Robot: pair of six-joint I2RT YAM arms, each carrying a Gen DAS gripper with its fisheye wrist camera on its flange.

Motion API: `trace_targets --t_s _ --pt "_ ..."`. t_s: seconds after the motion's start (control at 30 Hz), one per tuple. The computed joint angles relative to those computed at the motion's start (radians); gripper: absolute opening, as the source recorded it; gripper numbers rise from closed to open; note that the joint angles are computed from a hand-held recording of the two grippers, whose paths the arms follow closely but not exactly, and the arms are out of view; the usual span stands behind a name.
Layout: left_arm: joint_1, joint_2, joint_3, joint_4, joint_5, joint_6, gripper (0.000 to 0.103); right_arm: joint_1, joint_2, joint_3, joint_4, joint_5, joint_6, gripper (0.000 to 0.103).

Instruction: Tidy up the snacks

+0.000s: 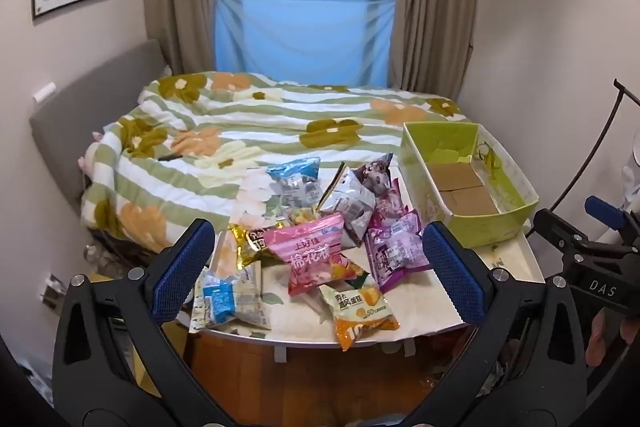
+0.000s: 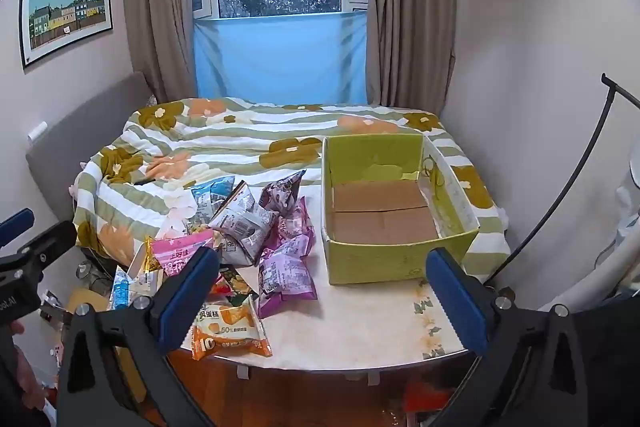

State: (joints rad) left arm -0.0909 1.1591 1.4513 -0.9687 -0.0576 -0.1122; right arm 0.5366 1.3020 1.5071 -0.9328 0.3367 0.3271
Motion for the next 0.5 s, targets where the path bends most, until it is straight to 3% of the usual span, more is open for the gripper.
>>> trace_targets --t_s 0.1,0.17,0.5 --pt "-0.071 -0.03 -0.031 0.041 -0.097 -0.001 0.102 -0.001 0.0 0.006 -0.009 0.001 -0.004 0.103" --pt "-0.051 -0.042 -0.032 0.051 -0.074 0.0 0.102 -0.001 0.0 0.009 -0.009 0.008 -0.006 0.103" --pt "-0.109 -0.036 -0.011 0.045 -0.17 -0.013 0.103 -0.001 0.025 0.085 -0.051 0.008 -0.005 0.103"
